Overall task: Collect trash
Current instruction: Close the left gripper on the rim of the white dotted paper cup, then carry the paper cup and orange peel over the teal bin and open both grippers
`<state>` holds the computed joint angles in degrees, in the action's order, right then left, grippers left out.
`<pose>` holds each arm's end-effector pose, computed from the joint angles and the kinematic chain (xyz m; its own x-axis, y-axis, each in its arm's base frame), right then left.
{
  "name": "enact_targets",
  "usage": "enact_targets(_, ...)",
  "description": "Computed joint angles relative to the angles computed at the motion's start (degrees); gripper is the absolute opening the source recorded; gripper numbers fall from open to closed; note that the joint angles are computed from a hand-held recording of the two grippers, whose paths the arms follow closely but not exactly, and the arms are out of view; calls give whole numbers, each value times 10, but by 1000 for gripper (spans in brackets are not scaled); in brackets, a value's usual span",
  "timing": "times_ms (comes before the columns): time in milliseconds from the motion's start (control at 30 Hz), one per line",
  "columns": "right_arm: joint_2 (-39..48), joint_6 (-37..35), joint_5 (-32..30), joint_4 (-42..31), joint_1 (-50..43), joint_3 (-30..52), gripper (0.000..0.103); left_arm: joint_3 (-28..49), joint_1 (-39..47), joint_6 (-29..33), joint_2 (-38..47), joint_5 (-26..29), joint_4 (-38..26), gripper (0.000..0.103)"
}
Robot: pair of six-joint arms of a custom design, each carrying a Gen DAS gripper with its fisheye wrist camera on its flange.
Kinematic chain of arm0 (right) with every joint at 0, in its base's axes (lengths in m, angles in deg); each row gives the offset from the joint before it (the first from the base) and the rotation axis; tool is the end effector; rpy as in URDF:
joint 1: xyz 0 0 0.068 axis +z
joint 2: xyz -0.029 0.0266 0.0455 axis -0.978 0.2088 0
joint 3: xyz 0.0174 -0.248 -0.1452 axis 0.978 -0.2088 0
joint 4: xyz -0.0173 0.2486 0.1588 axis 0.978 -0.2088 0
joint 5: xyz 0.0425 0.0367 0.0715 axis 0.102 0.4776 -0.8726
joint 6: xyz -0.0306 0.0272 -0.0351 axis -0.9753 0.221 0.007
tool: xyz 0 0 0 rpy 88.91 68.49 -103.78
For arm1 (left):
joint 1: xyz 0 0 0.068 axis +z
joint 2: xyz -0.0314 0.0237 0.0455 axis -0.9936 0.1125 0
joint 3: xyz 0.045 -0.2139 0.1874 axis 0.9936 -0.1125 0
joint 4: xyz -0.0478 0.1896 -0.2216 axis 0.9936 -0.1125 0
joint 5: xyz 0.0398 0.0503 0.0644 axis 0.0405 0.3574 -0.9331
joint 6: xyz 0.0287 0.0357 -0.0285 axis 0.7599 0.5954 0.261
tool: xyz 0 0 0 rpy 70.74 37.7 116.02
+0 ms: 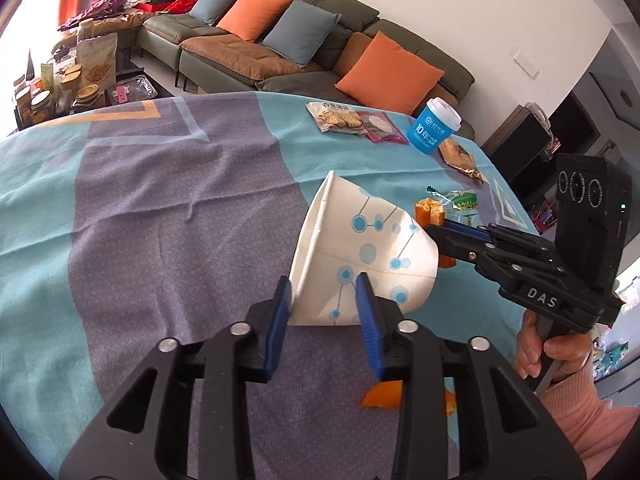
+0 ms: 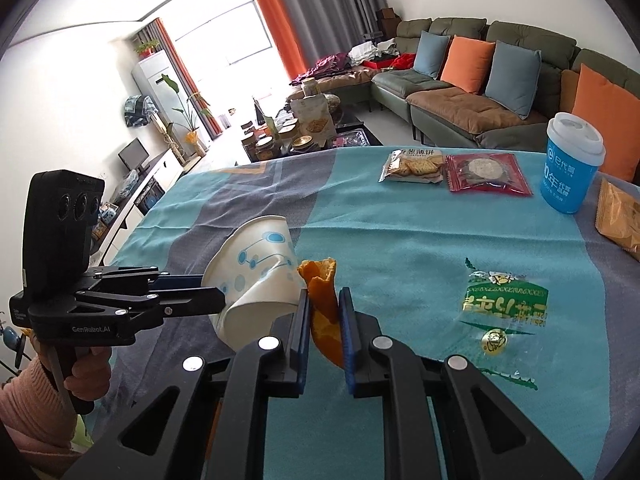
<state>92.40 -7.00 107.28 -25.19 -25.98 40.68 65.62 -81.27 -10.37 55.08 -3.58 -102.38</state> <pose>0.1507 0.1748 0.1889 -0.7576 0.0980 -0.6453 -0.1329 0.9448 0.2996 0.3094 -0.0106 0.1109 -0.7740 0.2995 -0.5579 0.5689 0.7157 -0.4050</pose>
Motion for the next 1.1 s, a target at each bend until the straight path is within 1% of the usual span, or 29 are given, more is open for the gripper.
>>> enact_targets(100, 1, -1, -3, 5, 2, 1, 13, -2, 25, 34, -10, 31, -34, 19)
enact_targets(167, 2, -4, -10, 10, 3, 3, 13, -14, 38, 58, -29, 45, -46, 16)
enact_targets(233, 15, -12, -17, 21, 9, 10, 13, -18, 49, 87, -38, 61, -71, 16)
enact_targets(367, 57, -18, 3, 19, 38, 44, 13, -33, 58, 101, -51, 57, -79, 16)
enact_targets(433, 69, -17, 7, 20, 46, 56, 13, -31, 77, 113, -48, 70, -100, 11)
enact_targets(500, 72, -15, 4, 29, 54, 59, 13, -35, 97, 129, -54, 81, -114, 4)
enact_targets(567, 78, -13, 4, 33, 62, 67, 13, -45, 120, 142, -73, 83, -122, 3)
enact_targets(700, 92, -14, -12, 60, 74, 81, 13, -49, 182, 194, -101, 97, -169, 3)
enact_targets(867, 121, -16, -37, 108, 96, 106, 13, -29, 287, 285, -113, 115, -251, 3)
enact_targets(967, 153, -17, -55, 135, 107, 133, 13, -2, 359, 350, -97, 122, -306, 3)
enact_targets(1100, 209, -26, -84, 162, 116, 179, 13, 35, 451, 420, -67, 119, -359, 3)
